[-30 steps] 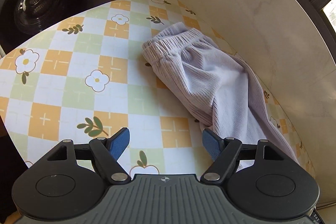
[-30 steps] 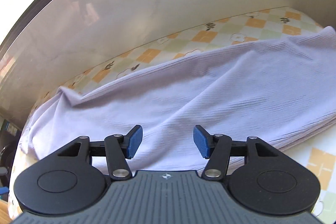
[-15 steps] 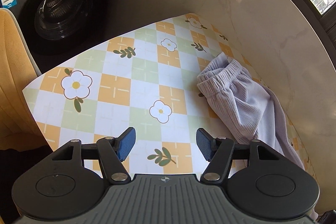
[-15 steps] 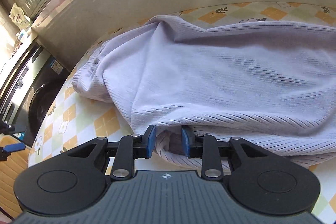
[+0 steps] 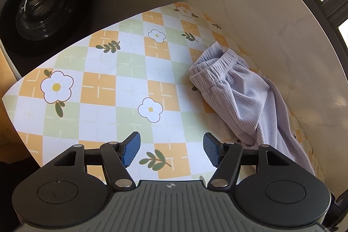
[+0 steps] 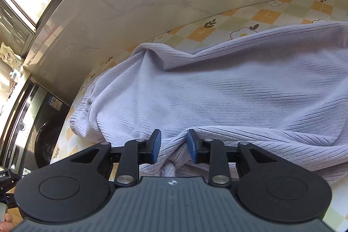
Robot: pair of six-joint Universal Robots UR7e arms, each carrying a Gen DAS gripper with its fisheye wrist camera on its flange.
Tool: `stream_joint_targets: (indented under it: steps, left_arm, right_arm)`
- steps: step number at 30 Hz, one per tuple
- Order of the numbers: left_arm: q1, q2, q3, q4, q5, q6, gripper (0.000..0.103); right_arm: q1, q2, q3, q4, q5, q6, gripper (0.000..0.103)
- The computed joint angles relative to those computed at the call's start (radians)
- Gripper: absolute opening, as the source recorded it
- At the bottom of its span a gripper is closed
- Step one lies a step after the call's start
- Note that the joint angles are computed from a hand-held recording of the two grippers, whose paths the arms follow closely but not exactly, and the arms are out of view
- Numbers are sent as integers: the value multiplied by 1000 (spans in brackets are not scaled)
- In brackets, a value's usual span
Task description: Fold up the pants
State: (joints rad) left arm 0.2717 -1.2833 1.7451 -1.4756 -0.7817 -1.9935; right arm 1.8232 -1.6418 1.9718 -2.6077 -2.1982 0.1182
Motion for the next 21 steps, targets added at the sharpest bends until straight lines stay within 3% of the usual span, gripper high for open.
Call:
stream_joint_targets:
  steps: [6, 8, 16, 18, 21]
  left_arm:
    - [22, -3, 24, -71, -13, 52, 66]
    - [29, -2, 28, -91, -14, 62, 66]
    - [51, -5, 48, -194, -31, 111, 66]
    - [59, -12, 62, -234, -37, 107, 66]
    - [75, -18, 83, -308, -24, 113, 66]
  right_arm:
    - [35, -26, 12, 150, -6, -21, 30]
    - [34, -13, 19, 144, -27, -33, 30]
    - [-13, 48, -6, 121, 14, -59, 30]
    - [-10, 36, 1, 116, 16, -63, 18]
    - [-2, -13, 27, 111, 37, -58, 7]
